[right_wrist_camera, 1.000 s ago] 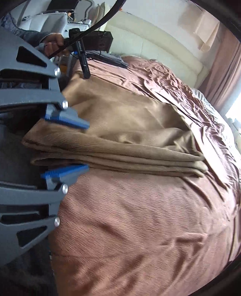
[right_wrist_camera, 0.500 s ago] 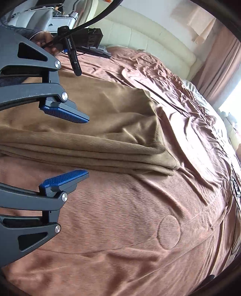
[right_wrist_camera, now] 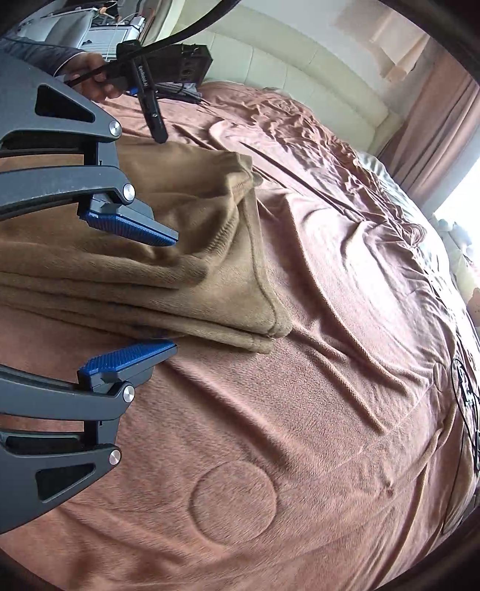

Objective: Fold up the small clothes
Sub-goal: 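Move both grippers to the end of the folded shirt, then close both grippers on the end of the folded shirt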

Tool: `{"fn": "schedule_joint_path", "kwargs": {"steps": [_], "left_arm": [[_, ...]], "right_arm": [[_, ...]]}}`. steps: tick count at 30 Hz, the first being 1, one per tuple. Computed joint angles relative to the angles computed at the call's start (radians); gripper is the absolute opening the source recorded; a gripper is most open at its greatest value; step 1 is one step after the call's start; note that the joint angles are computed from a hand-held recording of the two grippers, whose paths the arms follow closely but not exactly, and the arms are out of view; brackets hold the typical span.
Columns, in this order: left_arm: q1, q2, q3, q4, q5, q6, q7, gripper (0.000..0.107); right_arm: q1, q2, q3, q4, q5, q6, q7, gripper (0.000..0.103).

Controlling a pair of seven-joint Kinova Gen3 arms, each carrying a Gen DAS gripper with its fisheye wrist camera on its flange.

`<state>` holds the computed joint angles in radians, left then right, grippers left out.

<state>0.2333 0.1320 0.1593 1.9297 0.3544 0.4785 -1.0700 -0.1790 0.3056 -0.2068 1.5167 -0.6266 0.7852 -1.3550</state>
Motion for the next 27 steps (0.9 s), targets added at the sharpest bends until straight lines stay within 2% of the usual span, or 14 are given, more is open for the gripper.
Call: {"fn": "schedule_joint_path", "kwargs": {"steps": [2, 6, 10, 13, 19, 22, 27], "left_arm": [[-0.004, 0.021, -0.004, -0.027, -0.007, 0.003, -0.001, 0.041], [-0.011, 0.061, -0.013, -0.077, -0.029, 0.020, 0.005, 0.041], [-0.012, 0.092, -0.020, -0.118, -0.057, 0.020, 0.020, 0.041], [-0.028, 0.109, -0.012, -0.130, -0.050, 0.010, 0.005, 0.041], [-0.119, 0.136, 0.046, -0.125, 0.086, 0.005, -0.143, 0.041], [-0.150, 0.141, 0.065, -0.110, 0.154, -0.006, -0.217, 0.041], [-0.159, 0.160, 0.063, -0.120, 0.203, -0.008, -0.276, 0.041]], "right_arm": [[0.021, 0.018, -0.009, -0.015, -0.025, 0.018, 0.033, 0.050], [0.053, 0.044, -0.010, -0.033, -0.060, 0.039, 0.054, 0.030], [0.108, 0.046, -0.028, 0.005, -0.157, 0.038, 0.122, 0.029], [0.122, 0.053, -0.021, -0.002, -0.177, 0.082, 0.140, 0.029], [0.134, 0.107, -0.004, -0.086, -0.169, 0.230, 0.136, 0.030], [0.141, 0.129, -0.004, -0.111, -0.175, 0.253, 0.139, 0.031], [0.167, 0.174, -0.023, -0.124, -0.241, 0.254, 0.164, 0.031]]}}
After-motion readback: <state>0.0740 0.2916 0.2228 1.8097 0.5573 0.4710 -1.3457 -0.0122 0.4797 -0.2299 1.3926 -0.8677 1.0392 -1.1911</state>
